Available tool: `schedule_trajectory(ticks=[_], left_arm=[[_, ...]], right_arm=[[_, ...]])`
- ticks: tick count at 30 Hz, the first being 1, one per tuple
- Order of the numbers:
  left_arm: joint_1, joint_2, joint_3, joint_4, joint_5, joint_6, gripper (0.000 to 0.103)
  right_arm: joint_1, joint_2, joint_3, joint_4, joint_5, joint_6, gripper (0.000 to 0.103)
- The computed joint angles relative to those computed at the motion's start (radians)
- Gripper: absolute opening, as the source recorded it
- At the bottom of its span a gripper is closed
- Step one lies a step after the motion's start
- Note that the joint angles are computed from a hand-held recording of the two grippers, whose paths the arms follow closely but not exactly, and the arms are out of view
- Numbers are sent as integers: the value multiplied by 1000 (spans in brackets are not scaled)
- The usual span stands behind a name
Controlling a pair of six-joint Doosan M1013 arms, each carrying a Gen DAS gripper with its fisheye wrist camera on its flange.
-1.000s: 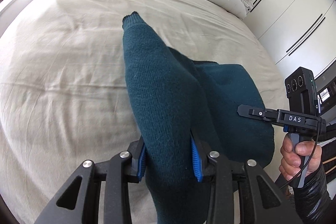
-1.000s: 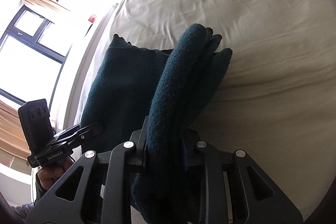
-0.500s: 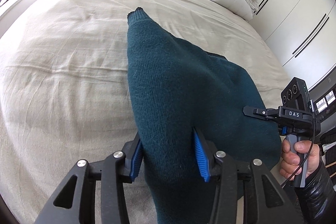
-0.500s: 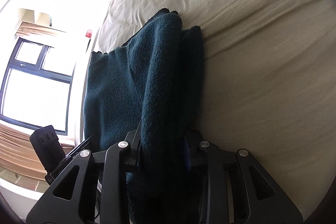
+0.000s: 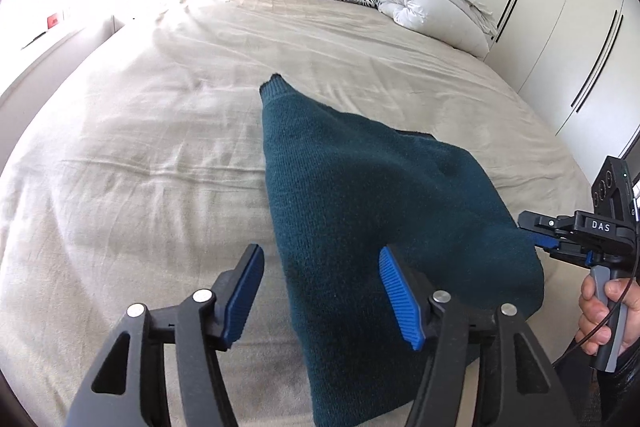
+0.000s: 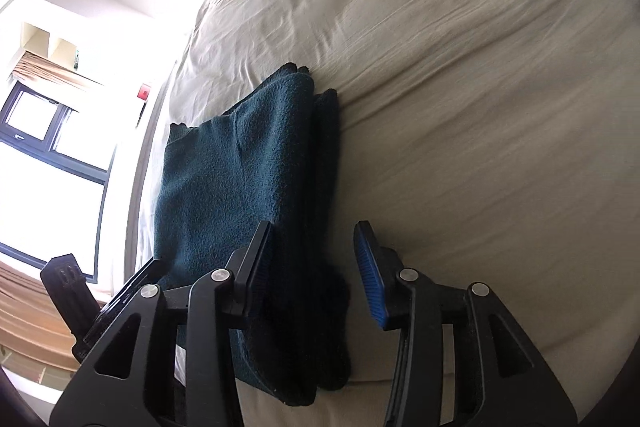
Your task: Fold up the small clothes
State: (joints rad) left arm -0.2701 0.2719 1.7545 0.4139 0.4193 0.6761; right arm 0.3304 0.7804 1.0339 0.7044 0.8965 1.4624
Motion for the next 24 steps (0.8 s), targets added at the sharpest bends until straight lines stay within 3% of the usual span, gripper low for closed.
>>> schedule_trajectory(ticks=[3, 6, 8, 12, 15, 18, 22, 24], left_arm=[[-14, -28, 28, 145, -20, -150, 73], [-19, -39, 43, 149, -34, -167, 73], [-23, -42, 51, 147, -42, -165, 73], [-42, -54, 71, 216, -61, -229, 73], [-62, -71, 89, 396, -51, -400, 88], [-100, -93, 106, 689, 30, -663, 103], [-157, -115, 111, 932, 202, -840, 103], [-198, -111, 101, 1002, 361, -874, 103]], right_arm=[[-12, -52, 70, 140, -45, -146, 41], [-9, -54, 73, 269, -4, -261, 41], [-2, -35, 53, 282, 47, -265, 41], [9, 5, 35, 202, 73, -172, 38], [-17, 2, 84, 338, 66, -231, 32], [-21, -20, 107, 336, 21, -248, 33], [-8, -82, 150, 198, -128, -212, 42], [-3, -119, 184, 160, -204, -222, 42]])
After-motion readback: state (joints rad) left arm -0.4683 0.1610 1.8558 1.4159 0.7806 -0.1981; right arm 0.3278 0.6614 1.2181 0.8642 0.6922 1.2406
